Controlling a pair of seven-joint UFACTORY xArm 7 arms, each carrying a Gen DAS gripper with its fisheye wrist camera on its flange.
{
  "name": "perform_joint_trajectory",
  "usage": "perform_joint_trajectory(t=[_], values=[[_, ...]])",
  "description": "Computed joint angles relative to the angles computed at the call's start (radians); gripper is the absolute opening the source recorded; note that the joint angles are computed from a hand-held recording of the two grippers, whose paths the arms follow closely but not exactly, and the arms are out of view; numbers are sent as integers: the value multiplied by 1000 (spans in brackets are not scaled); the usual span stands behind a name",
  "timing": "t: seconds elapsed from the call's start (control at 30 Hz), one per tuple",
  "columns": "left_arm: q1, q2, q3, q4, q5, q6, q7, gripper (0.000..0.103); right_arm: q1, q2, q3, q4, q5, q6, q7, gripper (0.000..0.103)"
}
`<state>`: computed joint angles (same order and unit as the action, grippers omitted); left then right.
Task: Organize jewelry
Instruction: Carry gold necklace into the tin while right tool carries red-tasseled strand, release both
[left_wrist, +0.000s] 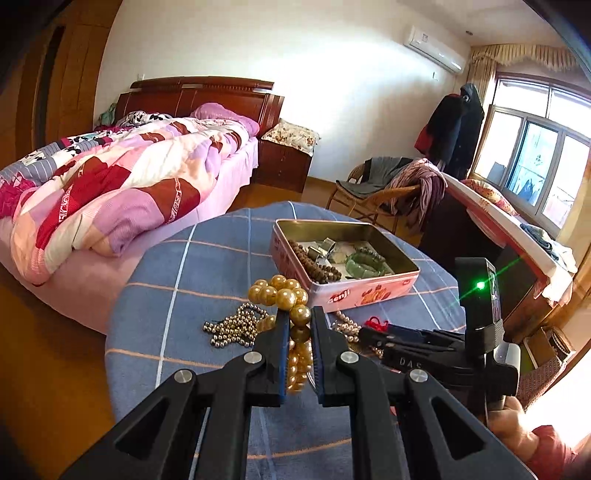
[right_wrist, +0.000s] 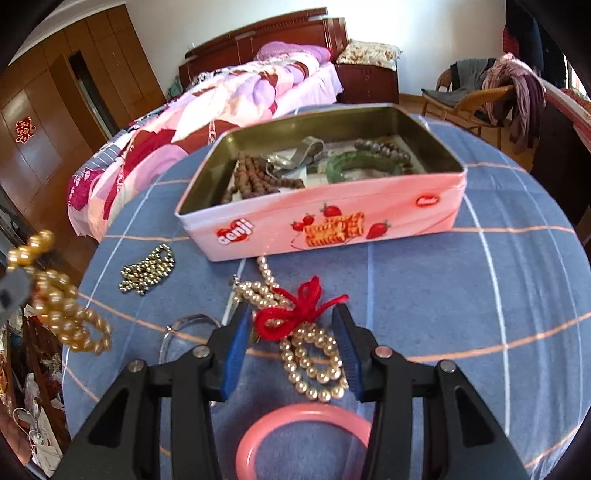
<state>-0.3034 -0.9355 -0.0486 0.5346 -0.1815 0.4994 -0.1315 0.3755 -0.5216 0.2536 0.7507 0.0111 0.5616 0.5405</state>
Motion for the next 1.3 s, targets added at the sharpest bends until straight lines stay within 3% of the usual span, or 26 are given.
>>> perform_joint_trajectory(t=[0.03, 0.63, 1.1, 1.3], values=[[-1, 1, 2, 1, 0, 0, 2, 10, 18, -7, -19, -11, 23, -17, -18, 13], [-24, -3, -1, -9, -12, -4, 5, 10, -31, -250, -36, -75, 74, -36, 35, 12], [-77, 43, -7, 2, -25, -30, 27, 10, -77, -227, 5, -44, 2, -54, 49, 12], [-101, 114, -7, 39, -35, -66, 47, 10, -62, -194, -22, -32, 11, -82, 23, 12]])
